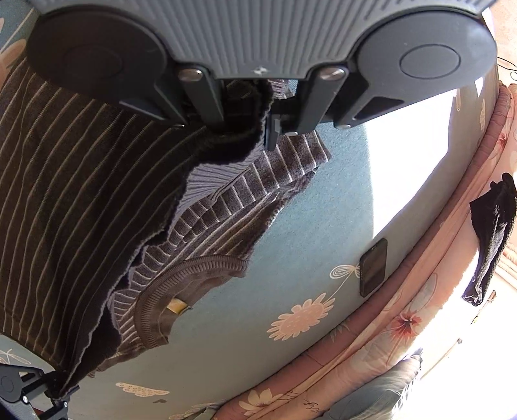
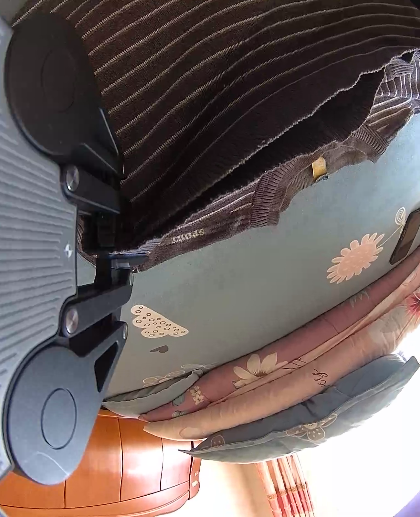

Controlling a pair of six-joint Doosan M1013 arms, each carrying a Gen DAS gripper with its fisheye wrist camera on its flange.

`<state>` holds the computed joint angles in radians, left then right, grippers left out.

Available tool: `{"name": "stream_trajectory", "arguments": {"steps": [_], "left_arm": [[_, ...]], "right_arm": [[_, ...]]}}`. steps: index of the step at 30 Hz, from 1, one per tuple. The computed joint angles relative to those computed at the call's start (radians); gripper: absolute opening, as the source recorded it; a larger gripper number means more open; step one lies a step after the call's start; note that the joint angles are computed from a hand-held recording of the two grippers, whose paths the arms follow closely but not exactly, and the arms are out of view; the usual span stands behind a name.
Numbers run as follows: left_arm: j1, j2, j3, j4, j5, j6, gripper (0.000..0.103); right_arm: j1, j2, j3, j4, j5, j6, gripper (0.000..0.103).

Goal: Fold clothes
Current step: 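Carry the held hem over the sweater body toward the collar with both grippers, then lower the hem onto the sweater and open both grippers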

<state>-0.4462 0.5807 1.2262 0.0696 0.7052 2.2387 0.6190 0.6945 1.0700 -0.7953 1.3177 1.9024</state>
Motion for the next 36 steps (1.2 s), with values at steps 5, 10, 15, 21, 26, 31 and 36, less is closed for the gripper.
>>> {"name": "stream_trajectory", "arguments": {"steps": [5, 10, 15, 21, 26, 31, 36], "left_arm": [[0.004, 0.044, -0.062, -0.022, 0.065, -0.019, 0.003], [0.007, 0.080, -0.112, -0.032, 0.105, -0.037, 0.003], [0.013, 0.111, -0.161, -0.053, 0.146, -0.067, 0.003], [0.029, 0.150, -0.219, -0.107, 0.213, -0.122, 0.004], [0.051, 0.176, -0.269, -0.179, 0.277, -0.189, 0.012], [0.086, 0.203, -0.332, -0.297, 0.371, -0.295, 0.017], [0.119, 0.222, -0.373, -0.430, 0.426, -0.394, 0.019]], "right_arm": [[-0.038, 0.023, -0.048, 0.104, 0.001, -0.058, 0.004], [-0.069, 0.032, -0.063, 0.190, -0.013, -0.099, 0.004], [-0.097, 0.035, -0.075, 0.277, -0.025, -0.105, 0.004], [-0.124, 0.033, -0.079, 0.363, -0.044, -0.105, 0.005], [-0.154, 0.026, -0.064, 0.446, -0.082, -0.079, 0.006], [-0.161, 0.011, -0.051, 0.444, -0.111, -0.026, 0.026], [-0.177, -0.017, -0.029, 0.454, -0.152, 0.011, 0.039]]}}
